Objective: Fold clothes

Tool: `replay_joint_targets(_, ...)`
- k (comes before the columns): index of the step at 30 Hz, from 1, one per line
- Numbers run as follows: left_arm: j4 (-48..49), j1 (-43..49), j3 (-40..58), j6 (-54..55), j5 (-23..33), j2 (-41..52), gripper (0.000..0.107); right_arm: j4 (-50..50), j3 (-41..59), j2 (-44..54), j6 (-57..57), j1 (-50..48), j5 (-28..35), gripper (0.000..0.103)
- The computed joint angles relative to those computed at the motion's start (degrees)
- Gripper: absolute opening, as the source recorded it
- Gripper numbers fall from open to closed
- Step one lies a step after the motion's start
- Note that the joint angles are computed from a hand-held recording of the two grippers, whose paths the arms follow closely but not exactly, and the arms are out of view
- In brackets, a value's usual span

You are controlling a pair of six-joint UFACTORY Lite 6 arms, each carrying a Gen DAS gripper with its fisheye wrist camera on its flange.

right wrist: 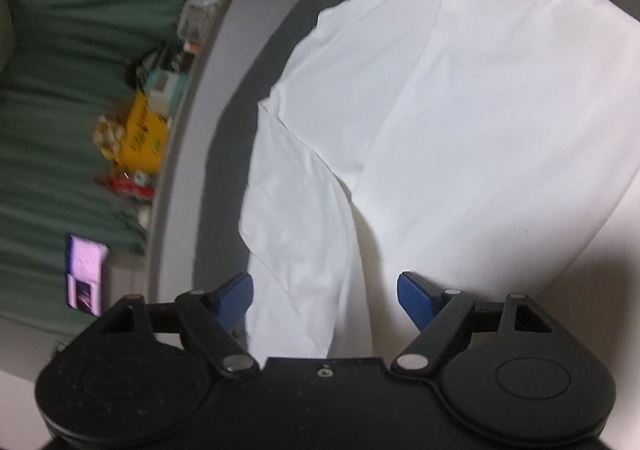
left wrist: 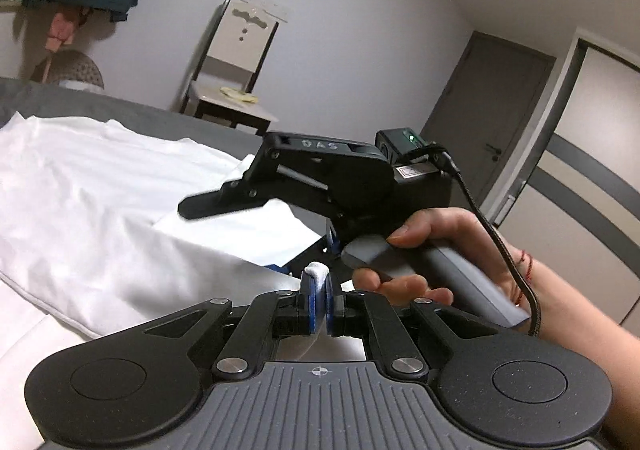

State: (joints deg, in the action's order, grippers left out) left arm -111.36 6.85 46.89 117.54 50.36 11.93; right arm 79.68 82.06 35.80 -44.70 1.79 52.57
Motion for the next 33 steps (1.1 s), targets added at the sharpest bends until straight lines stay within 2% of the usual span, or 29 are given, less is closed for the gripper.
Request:
replay_joint_targets(1,-0.41,-0.36,0.02,0.33,0.14,0.15,0.004,-0.43,-0.34,-0.39,-0.42,0.23,-0.54,0.074)
replay_joint_targets(3,-1.00,-1.20,-0.53,1.04,0.43,-0.20,0.004,-1.35,-0.97,-1.09,-1.16,0.69,-1.64,0.047)
replay_joint_targets(4,-1.47,-2.01,-1.08,1.61,0.25,-0.80,0.004,-2.16,-0.78,-0.94,-0.94,0.92,-2.13,0.042)
replay_joint_targets(7,-0.50,-2.36,-9.64,2.67,0.77,-10.15,0.004,-7.14,-0.21,-0.70,0.41,1.52,-4.58,0.024)
replay_joint_targets(8,-0.32,-2.72,-10.23,2.33,0.42,-11.31,0.004,-8.75,-0.71,-1.31,0.35,1.51,-5.42,0.010)
replay_joint_targets(9,0.36,-2.71,-10.78,1.76,0.60,-12.45,0.004,-9.13,-2.30,-3.04,-0.64,1.71,-6.57,0.003)
replay_joint_targets(12,2.85,-1.31,-11.86,-0.02,4.10,-15.13,0.004,-7.65,-8.86,-10.50,-4.80,1.37,-9.15,0.003)
replay_joint_targets(15,4.19,-2.11,-12.40,0.06,4.45,-17.16,0.004,-7.03,-11.98,-14.33,-6.14,-0.33,-8.40,0.003)
replay_joint_targets(24,5.16,-5.25,-10.66,-2.31,2.43,-14.86,0.004,-14.27,-13.87,-16.47,-1.82,-1.38,-12.17,0.003)
replay_joint_targets(30,5.40,-7.64,-9.54,-0.49,-0.56,-13.27,0.004,-24.52,-10.26,-13.01,6.55,2.25,-14.72,0.003)
replay_joint_targets(33,6.89,-7.49,-9.43,-2.06,-0.75,-12.90,0.004,-25.19,-10.27,-12.64,6.62,2.34,-14.82,0.003)
